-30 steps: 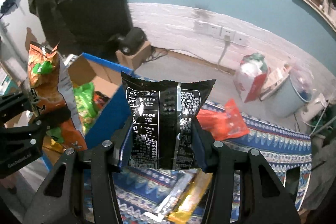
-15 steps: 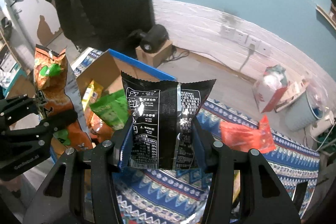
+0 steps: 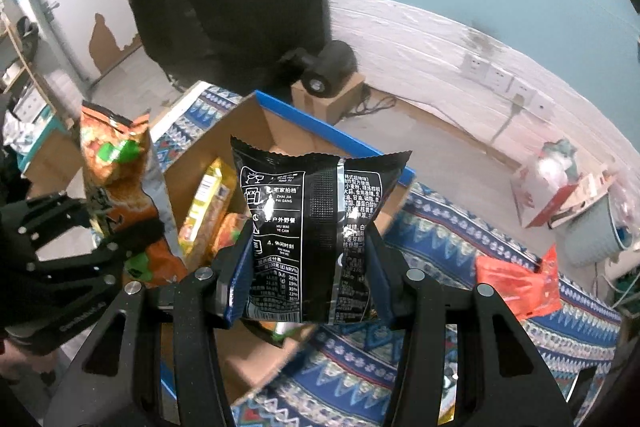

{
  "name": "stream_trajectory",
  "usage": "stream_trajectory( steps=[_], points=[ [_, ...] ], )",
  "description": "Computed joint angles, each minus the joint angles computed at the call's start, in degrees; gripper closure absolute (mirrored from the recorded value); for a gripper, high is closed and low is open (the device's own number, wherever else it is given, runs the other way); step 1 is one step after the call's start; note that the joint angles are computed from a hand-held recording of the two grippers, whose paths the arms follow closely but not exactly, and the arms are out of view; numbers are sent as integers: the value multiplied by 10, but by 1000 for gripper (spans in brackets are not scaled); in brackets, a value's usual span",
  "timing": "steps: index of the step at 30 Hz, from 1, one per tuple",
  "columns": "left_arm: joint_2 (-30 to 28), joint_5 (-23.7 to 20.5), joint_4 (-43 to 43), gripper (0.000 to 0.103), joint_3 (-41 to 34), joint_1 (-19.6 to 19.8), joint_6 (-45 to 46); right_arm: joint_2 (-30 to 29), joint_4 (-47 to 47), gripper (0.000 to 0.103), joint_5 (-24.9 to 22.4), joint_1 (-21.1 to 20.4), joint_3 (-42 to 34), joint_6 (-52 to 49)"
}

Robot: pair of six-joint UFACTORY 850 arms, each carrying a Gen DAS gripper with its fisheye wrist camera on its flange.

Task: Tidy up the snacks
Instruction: 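Open the left tool to drop the chip bag while the right releases the black bag into the box, then move both tools back over the snack pile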

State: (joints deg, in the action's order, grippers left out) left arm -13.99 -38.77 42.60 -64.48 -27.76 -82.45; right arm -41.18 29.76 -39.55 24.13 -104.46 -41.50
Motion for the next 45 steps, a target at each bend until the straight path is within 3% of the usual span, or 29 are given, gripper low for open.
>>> stream_trajectory(
  steps=[4, 11, 20, 25, 45],
  points=[
    [0, -6, -3, 63, 1, 5, -4, -9, 1, 53, -6, 11, -14, 1],
    [-4, -46, 1, 27, -3, 7, -8, -30, -5, 53, -17, 25, -43, 10],
    [6, -65, -1, 27, 3, 8, -11, -53, -8, 51, -35, 33, -72, 18],
    [9, -63, -2, 27, 1, 6, -12, -43, 2, 34, -25, 29, -64, 13],
    [-22, -47, 5, 27, -55, -34, 25, 32, -8, 30, 16, -22, 26, -11]
  ],
)
